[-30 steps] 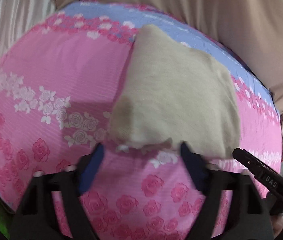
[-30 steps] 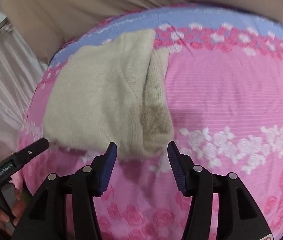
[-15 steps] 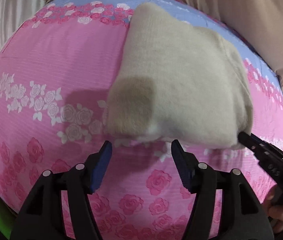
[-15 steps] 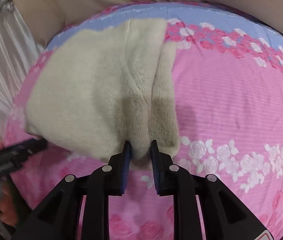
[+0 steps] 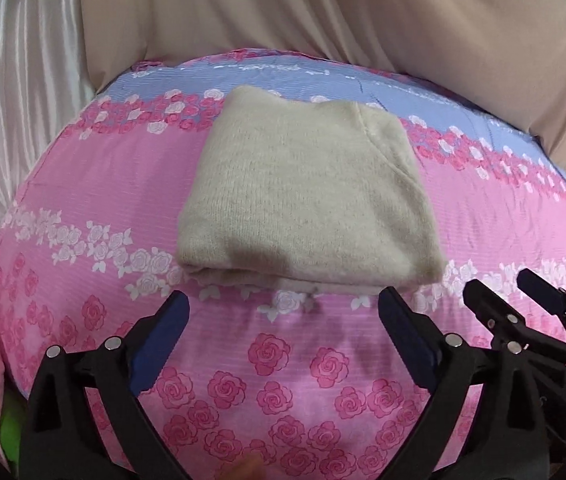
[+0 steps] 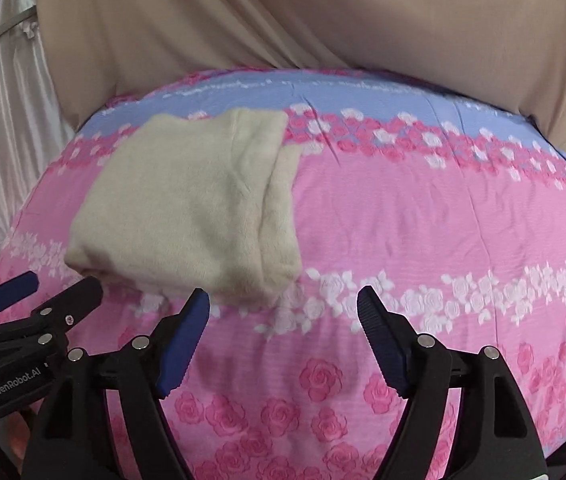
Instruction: Fold small clothes
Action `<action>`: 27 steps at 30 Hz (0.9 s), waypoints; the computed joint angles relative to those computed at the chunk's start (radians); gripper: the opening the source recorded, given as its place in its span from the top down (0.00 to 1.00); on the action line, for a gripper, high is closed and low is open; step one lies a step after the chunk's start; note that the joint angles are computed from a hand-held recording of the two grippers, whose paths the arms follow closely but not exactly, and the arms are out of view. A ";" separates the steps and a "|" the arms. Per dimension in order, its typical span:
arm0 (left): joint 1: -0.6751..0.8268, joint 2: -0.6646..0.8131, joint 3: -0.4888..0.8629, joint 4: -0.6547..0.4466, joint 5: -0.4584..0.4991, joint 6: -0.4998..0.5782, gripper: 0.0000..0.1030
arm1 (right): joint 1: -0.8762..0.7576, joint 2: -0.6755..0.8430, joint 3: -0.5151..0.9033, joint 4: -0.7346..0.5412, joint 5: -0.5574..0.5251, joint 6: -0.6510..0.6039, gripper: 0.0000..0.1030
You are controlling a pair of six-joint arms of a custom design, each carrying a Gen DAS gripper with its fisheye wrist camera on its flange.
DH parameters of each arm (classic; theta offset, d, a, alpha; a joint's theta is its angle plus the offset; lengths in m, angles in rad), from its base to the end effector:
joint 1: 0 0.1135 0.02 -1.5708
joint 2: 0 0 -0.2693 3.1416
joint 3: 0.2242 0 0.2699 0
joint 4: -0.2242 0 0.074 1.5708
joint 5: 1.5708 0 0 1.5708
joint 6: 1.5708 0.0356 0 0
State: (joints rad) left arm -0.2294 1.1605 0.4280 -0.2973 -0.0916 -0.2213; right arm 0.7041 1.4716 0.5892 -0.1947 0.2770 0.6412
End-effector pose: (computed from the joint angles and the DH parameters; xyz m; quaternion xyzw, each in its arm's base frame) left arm 0.2001 -0.0434 0.1353 -0.0083 0.9627 -0.0166 0.2700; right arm 0.2031 0.1597 0.1211 0.0035 0.9610 0.0461 0.2727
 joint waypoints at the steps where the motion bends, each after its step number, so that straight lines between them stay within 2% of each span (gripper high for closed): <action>1: -0.011 0.002 -0.002 -0.001 -0.007 -0.005 0.10 | 0.002 -0.012 -0.011 0.000 -0.005 0.008 0.28; 12: -0.026 0.009 -0.041 -0.022 -0.053 -0.026 0.10 | 0.065 -0.002 -0.019 -0.016 0.013 0.059 0.28; 27: -0.020 0.021 -0.044 -0.021 -0.067 -0.020 0.10 | 0.089 0.016 0.002 -0.028 0.019 0.060 0.28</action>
State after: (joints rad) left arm -0.2496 1.1820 0.3842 -0.3185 -0.1586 -0.2412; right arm 0.7930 1.4879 0.5911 -0.2228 0.2957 0.7012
